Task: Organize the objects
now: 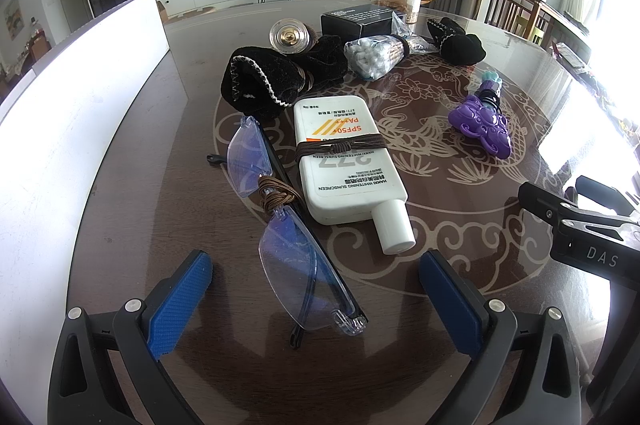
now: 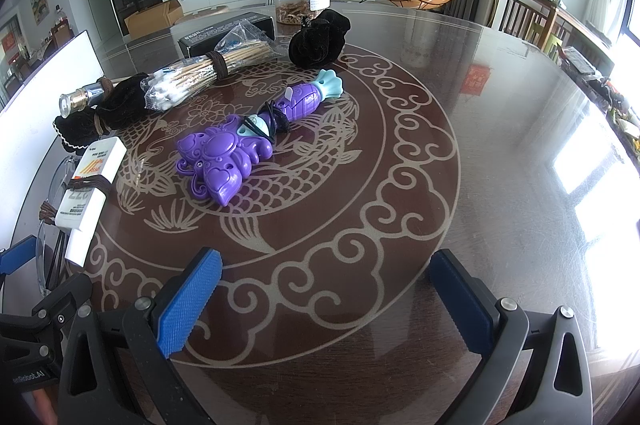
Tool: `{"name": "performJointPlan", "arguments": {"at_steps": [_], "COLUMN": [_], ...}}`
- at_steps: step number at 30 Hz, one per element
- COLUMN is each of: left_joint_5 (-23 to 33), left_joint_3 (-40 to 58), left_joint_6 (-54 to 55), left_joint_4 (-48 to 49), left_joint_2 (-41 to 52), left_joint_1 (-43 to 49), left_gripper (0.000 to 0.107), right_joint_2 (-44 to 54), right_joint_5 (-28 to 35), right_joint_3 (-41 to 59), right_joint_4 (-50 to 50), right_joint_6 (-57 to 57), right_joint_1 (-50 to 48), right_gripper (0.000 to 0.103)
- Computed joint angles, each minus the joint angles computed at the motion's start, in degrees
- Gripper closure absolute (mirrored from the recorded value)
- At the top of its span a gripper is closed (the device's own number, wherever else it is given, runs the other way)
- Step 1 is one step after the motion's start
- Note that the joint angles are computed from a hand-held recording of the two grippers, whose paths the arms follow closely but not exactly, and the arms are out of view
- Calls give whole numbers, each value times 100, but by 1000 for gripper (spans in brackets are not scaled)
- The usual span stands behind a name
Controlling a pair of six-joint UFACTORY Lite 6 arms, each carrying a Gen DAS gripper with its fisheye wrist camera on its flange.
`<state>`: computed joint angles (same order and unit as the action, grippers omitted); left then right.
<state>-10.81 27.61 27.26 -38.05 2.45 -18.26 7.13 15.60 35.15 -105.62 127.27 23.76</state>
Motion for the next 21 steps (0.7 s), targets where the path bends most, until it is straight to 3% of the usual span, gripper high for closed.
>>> {"name": "performJointPlan", "arguments": {"at_steps": [21], "left_joint_5": [-12], "left_joint_3": [14], "left_joint_6": [-33], "left_joint_4": [28], "left_joint_2": [28], "left_joint_1": [-6], "left_gripper": [4], "right_joint_2": [-7], "right_joint_5": [1], "right_joint_3": [-6], "right_joint_4": [4], "right_joint_6": [-2], "right_joint_1": [2], "right_gripper": [0]}}
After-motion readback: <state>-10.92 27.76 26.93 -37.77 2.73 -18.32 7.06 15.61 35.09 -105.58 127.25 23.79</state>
